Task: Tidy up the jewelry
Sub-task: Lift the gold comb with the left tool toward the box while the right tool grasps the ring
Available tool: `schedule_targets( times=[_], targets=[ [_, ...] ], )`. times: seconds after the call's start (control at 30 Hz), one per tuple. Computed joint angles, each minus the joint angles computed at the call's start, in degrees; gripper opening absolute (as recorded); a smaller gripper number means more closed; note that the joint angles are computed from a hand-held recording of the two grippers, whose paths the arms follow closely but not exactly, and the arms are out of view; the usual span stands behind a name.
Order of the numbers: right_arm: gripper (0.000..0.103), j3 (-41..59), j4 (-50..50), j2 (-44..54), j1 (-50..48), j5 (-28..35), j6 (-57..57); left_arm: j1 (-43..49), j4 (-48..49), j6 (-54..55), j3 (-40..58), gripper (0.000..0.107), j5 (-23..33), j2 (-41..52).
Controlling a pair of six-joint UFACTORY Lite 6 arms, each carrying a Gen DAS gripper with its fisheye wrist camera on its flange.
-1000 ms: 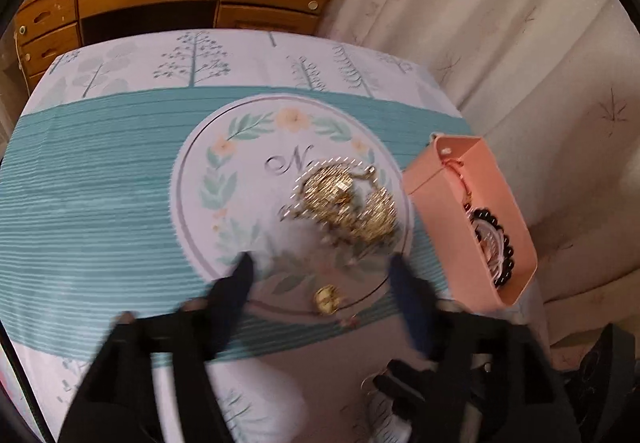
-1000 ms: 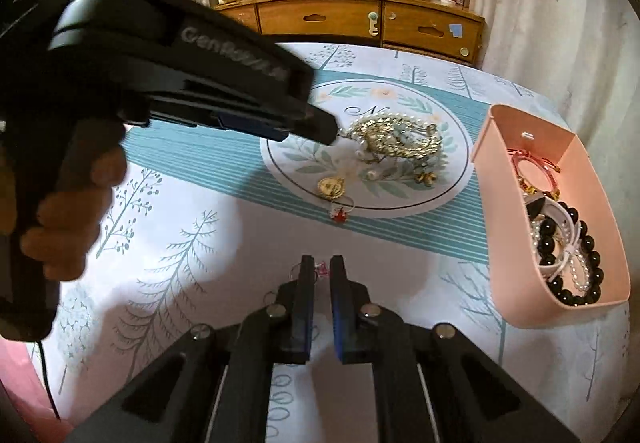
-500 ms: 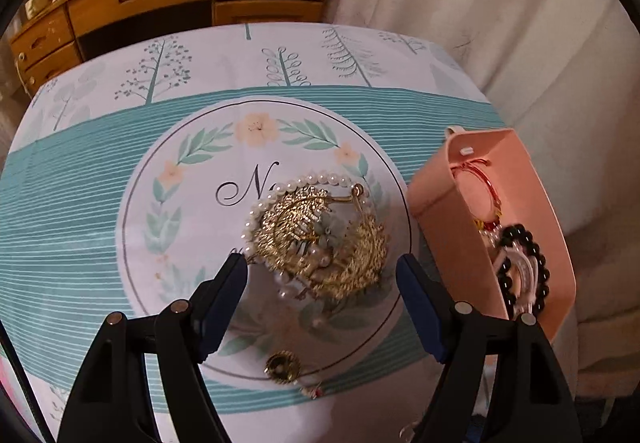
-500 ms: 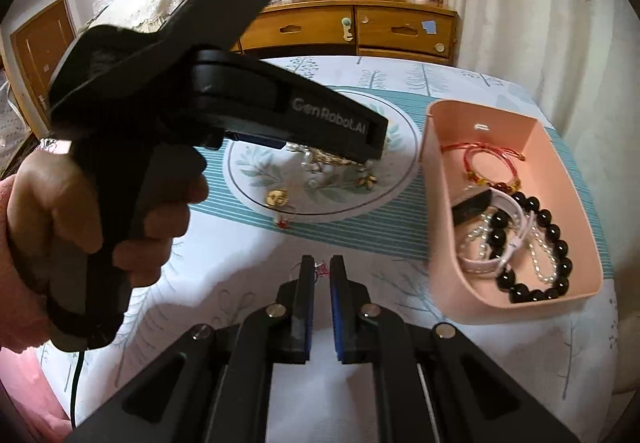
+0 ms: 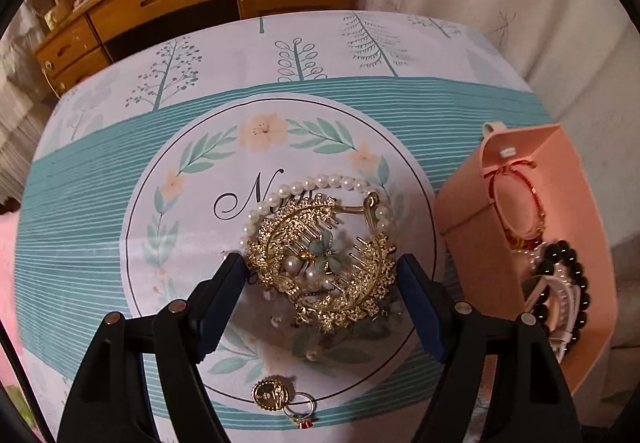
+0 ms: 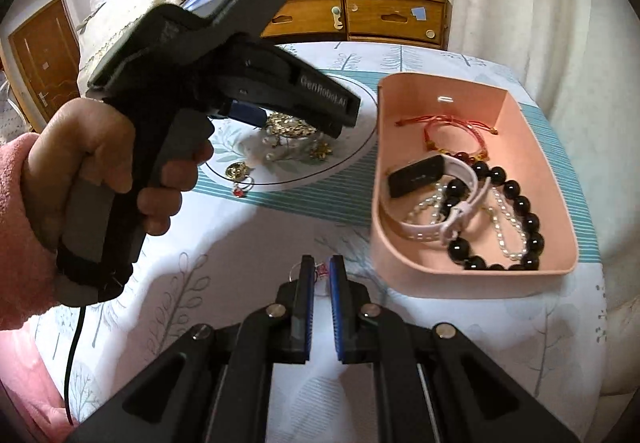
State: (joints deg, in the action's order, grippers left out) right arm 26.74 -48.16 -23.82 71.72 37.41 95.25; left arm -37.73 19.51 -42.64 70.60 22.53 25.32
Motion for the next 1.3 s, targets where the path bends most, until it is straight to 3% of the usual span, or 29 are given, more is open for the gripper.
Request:
schedule_targets(
  times=[0.2,0.4,0.53,0.7,1.1,1.3],
  targets=[
    [0.007,-2.8,3.4,-6.0,-0.6,1.1,-6.0,-1.5,6.4,-7.9,0.1,0.071,0.8,0.2],
    [0.007,-4.3,7.4,-11.5,-1.5,1.1,-13.5,-0.4,7.3,-12.4,-6.5,0.071,-4.0,-5.2],
    [0.007,-4.4,10.2,-15.5,-3.5,0.3,-19.7,-1.6,14.2,-20.5,-9.5,0.071,-3.1,-9.2],
    [0.007,-3.0,15.6,-20.5,-8.3,-0.2,-30.1,-3.2,13.9,-22.2,-11.0,0.071,-0.6,-14.6],
    [0.007,-1.0,34.3,-29.1,-29.5,-1.5,-60.7,-11.3,19.3,-29.6,-5.2,0.071,7.7,-20.5],
    [0.008,-1.9,44.2,-30.7,-40.3,-2.4,-75.1,-14.1,19.2,-29.1,-0.1,0.071,7.7,-19.2]
  ],
)
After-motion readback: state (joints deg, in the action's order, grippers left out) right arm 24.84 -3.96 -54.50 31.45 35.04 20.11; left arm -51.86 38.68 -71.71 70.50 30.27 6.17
